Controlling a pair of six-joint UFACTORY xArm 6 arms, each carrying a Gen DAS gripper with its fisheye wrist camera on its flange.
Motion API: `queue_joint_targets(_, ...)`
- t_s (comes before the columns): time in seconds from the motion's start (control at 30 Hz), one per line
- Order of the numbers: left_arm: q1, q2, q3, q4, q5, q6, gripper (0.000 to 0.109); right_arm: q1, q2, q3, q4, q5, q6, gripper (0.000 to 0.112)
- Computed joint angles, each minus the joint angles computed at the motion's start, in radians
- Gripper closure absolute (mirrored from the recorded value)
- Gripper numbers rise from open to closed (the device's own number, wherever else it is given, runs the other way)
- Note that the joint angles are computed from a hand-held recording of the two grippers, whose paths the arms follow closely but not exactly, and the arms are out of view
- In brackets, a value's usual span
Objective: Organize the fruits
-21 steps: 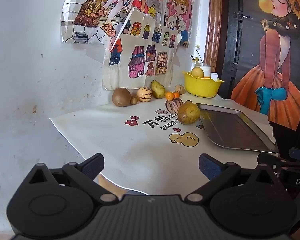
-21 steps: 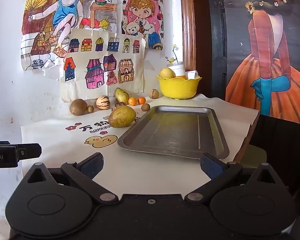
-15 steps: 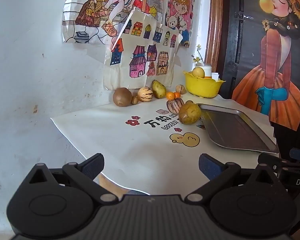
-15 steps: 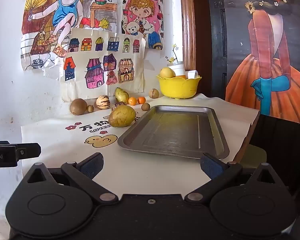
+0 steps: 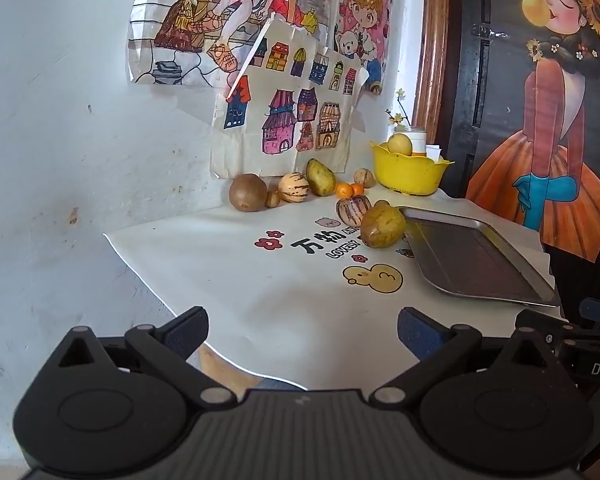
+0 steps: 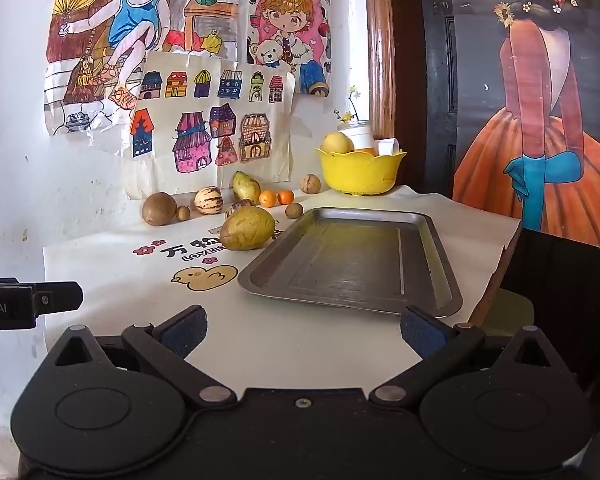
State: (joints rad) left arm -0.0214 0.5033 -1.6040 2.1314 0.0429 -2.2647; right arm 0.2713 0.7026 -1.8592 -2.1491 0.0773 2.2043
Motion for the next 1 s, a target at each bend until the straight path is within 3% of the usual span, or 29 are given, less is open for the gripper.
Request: queue_joint_targets(1.0, 0.001, 0.0, 0.002, -0.012, -0.003, 0.011, 0.006, -0.001, -0.001, 0.006, 0.045, -0.002, -0.05, 0.01)
